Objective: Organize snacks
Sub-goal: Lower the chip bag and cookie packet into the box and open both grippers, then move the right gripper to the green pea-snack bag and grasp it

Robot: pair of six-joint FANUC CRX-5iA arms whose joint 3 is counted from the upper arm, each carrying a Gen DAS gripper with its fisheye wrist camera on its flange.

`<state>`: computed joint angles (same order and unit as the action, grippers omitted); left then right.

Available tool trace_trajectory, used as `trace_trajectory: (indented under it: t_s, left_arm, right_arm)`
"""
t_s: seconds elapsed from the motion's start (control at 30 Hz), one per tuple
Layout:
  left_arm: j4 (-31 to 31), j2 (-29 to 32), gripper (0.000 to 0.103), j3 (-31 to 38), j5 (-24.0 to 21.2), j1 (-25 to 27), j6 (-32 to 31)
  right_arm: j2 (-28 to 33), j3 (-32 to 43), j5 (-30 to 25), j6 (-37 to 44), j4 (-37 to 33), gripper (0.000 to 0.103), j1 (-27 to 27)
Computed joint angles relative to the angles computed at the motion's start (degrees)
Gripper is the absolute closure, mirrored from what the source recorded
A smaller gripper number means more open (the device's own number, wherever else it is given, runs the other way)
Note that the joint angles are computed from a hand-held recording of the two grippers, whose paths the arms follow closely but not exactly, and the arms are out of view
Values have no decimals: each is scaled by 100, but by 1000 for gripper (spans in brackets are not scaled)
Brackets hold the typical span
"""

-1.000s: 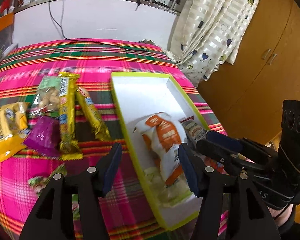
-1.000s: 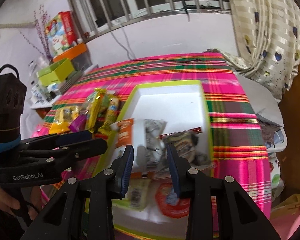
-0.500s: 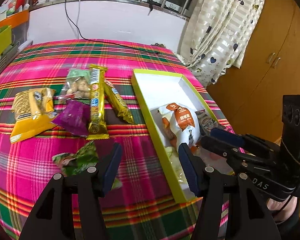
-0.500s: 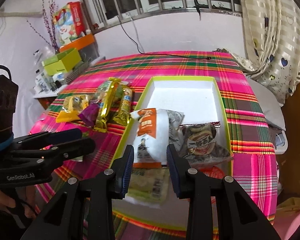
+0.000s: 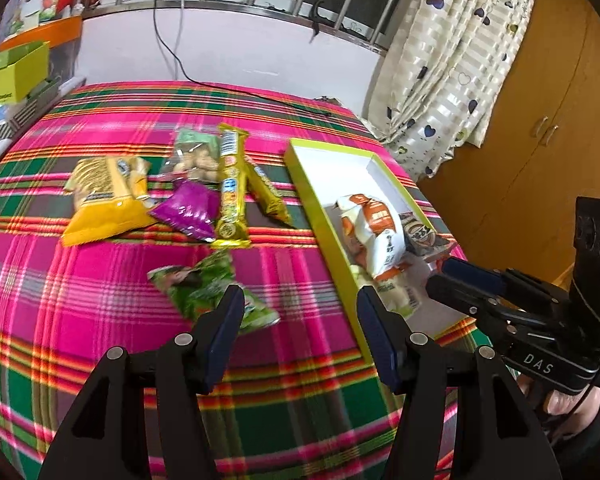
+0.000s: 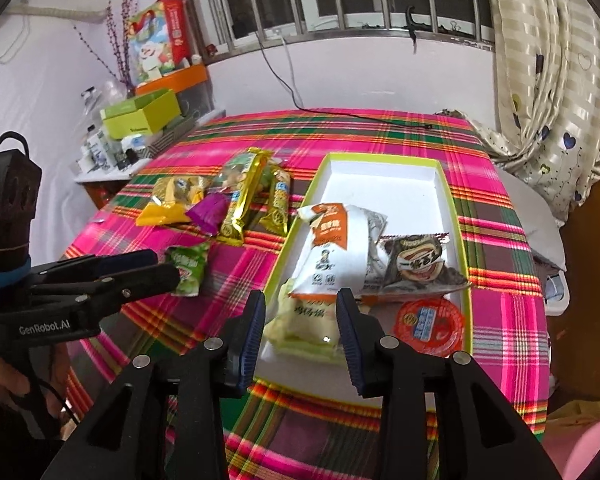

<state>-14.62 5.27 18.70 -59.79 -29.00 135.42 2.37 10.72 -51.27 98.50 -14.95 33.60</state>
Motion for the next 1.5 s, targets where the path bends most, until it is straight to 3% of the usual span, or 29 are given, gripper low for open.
trace_trajectory:
  t_s: [1.03, 1.5]
  left_arm:
    - [-20, -634, 44, -817, 8, 222, 543]
    - [-135, -912, 44, -1111, -24, 361, 799]
  right_arm:
    - [12, 95, -297, 101, -114, 65, 140]
    - [427, 569, -613, 395, -318, 63, 412]
